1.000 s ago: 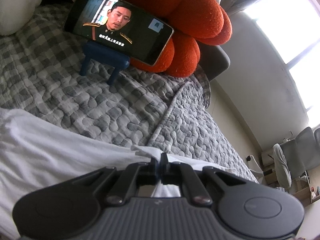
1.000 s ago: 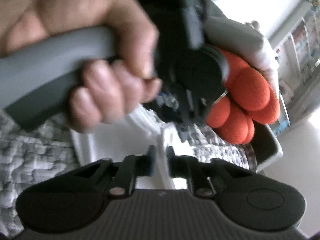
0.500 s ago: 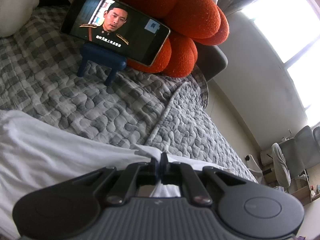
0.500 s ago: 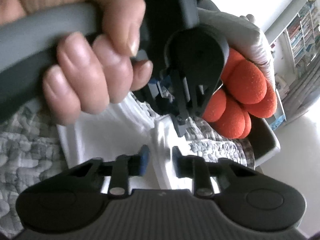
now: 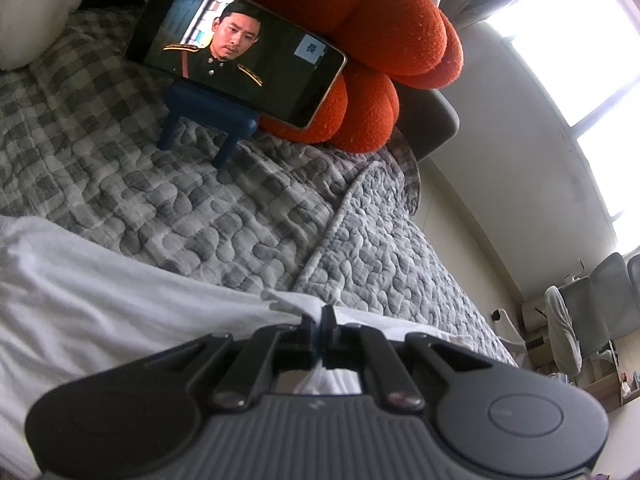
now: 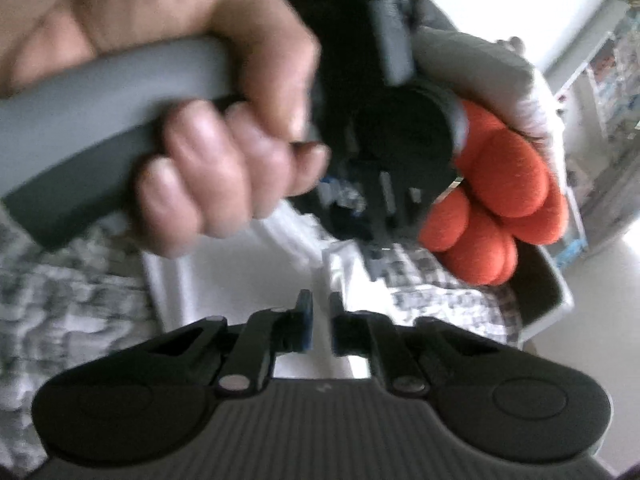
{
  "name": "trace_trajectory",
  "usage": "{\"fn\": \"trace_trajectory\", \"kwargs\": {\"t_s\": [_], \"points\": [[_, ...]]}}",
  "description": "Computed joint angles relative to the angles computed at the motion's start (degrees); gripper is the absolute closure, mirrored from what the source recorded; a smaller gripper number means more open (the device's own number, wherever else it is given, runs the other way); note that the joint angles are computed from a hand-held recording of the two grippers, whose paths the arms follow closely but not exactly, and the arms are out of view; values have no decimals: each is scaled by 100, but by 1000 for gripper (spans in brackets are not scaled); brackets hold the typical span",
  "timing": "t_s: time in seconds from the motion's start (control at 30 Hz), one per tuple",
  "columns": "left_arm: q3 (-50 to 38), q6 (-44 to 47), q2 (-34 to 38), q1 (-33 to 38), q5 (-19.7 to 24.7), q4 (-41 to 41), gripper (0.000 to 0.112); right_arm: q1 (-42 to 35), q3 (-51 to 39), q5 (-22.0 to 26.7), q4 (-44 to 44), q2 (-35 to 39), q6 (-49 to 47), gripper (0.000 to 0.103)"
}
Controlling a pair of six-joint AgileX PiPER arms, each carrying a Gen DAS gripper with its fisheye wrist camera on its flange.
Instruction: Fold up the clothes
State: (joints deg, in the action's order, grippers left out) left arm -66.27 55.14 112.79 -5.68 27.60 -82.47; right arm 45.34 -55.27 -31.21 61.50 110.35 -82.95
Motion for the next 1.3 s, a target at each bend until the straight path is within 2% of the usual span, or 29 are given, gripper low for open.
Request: {"fn": "trace_trajectory", "kwargs": {"t_s": [0.07,0.1,0.2,0.33,0.4,0.47,0.5,0.63,0.77,1.0,1.1,1.3], "points": [[-14,-54,15,10,34,25,110,63,15,-333,-85,73,136,51],[-25,-91,30,25,83,20,110,108,15,-481,-128,137,141,49],[-61,-205,87,86,233,17,111,165,-87,-437,-72,308,-97,49],[-71,-263,112,118,295,0,111,332,-297,-857,155,695,-630,52],[-74,-291,105,119,268,26,111,358,-342,-1041,172,798,-699,64],[-79,-307,101,136,271,38,110,340,-371,-1066,247,793,-723,92],[-80,-305,100,148,286,34,110,327,-380,-1064,297,771,-724,98],[-51,-141,70,172,299,-70,110,271,-233,-1005,107,567,-403,98],[-19,45,42,243,364,-196,110,160,-46,-746,-165,234,166,99],[183,800,-108,339,298,-654,110,-112,27,22,-585,-258,1356,100],[367,1446,-227,400,296,-1070,110,-105,-72,208,-601,-286,1582,100],[569,2079,-344,623,324,-1247,110,19,-357,362,-496,-153,1830,100]]}}
